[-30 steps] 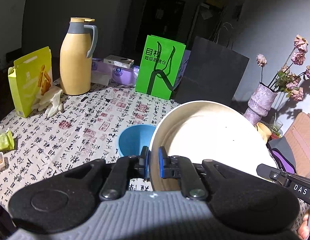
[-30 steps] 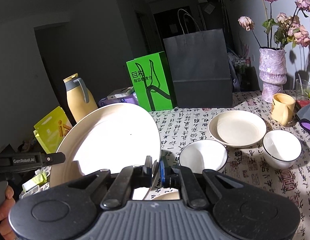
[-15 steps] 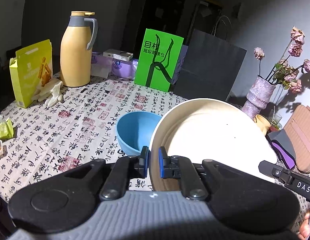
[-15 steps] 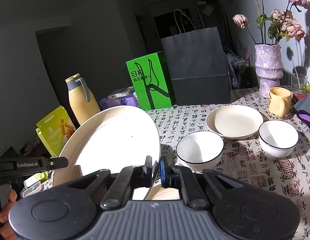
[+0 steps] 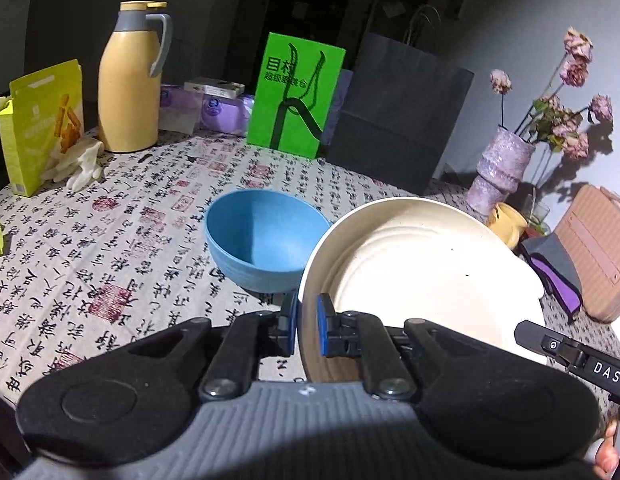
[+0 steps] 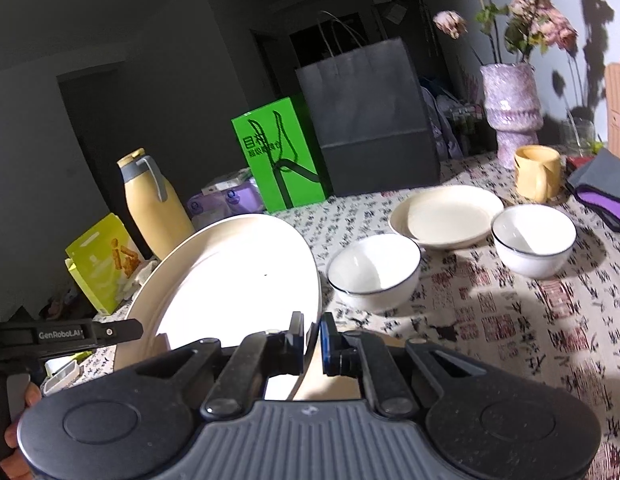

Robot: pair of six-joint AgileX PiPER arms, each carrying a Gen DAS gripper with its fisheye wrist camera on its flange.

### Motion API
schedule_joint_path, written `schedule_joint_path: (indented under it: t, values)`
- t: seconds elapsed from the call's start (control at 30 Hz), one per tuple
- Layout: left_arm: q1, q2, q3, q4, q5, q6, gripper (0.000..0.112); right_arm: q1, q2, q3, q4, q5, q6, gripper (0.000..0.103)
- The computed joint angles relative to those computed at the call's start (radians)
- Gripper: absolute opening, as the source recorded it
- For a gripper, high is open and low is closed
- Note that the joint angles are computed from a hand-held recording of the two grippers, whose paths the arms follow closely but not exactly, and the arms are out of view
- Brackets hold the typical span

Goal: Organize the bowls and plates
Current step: 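Carry both held cream plates back toward the blue bowl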

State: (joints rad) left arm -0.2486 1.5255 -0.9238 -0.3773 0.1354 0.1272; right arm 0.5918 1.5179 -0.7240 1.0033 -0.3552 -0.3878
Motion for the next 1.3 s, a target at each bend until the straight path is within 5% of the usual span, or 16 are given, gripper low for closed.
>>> schedule_joint_path:
  t: [0.37,0.9,1.3]
  values:
    - [-0.04,0.081,-0.019,-0.036,0.01,0.043,0.011,-0.036,0.025,0.094,-0.183,-0.034,0.24,0.008]
    - [-0.09,0.228,-0.091,0.088,0.04,-0.067,0.011,-0.119,0.133,0.143,-0.423,-0.056,0.51,0.008]
    - [-0.119,0.275,-0.122,0.344,0.047,-0.311,0.011,-0.082,0.194,0.103,-0.239,-0.073,0.309,0.008]
